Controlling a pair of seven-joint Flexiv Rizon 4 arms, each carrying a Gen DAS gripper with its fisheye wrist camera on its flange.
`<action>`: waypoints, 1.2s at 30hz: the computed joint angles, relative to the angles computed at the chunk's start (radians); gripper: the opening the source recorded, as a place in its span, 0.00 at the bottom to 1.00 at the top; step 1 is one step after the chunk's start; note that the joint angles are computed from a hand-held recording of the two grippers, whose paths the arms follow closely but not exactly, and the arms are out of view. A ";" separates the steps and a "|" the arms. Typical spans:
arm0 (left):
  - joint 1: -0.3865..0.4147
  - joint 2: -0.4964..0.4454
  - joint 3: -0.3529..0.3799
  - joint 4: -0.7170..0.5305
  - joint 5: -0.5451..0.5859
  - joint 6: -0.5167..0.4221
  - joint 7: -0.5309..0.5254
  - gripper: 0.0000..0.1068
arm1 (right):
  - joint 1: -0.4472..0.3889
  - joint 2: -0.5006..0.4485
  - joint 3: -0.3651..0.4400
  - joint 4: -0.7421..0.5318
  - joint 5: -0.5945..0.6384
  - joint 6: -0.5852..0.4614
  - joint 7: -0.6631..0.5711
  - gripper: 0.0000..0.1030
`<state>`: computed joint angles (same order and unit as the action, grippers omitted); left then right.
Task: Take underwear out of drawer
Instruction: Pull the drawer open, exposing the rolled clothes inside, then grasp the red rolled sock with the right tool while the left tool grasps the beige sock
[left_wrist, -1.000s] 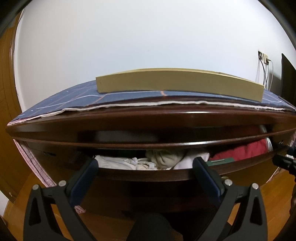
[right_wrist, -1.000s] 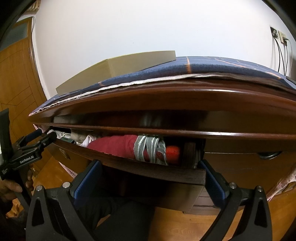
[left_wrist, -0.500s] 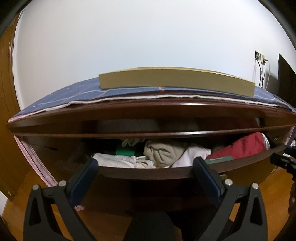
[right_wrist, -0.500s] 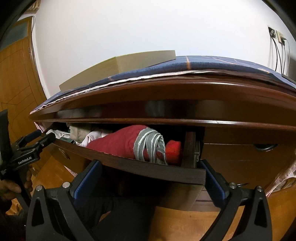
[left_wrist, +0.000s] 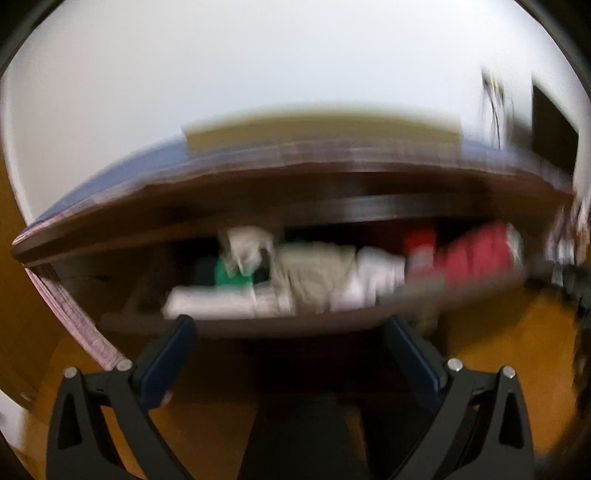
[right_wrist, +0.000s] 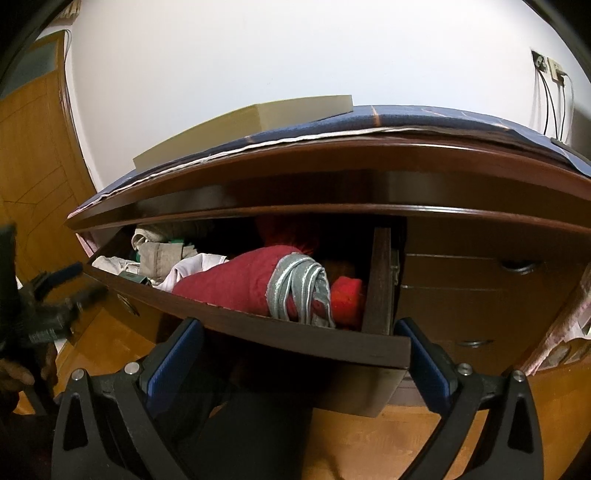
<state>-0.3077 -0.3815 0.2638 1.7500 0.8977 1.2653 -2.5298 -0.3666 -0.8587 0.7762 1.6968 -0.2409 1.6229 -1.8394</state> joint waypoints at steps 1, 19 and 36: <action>-0.023 -0.005 -0.002 -0.014 0.026 -0.059 0.052 0.96 | 0.001 0.004 -0.002 0.006 0.002 0.006 0.000 1.00; 0.075 0.038 0.041 0.021 -0.263 0.119 0.224 0.95 | 0.234 0.203 -0.293 0.031 -0.035 0.029 0.168 0.95; 0.226 -0.025 -0.115 0.070 -0.627 0.004 0.551 0.96 | 0.537 0.173 -0.571 -0.137 0.085 -0.379 0.285 0.91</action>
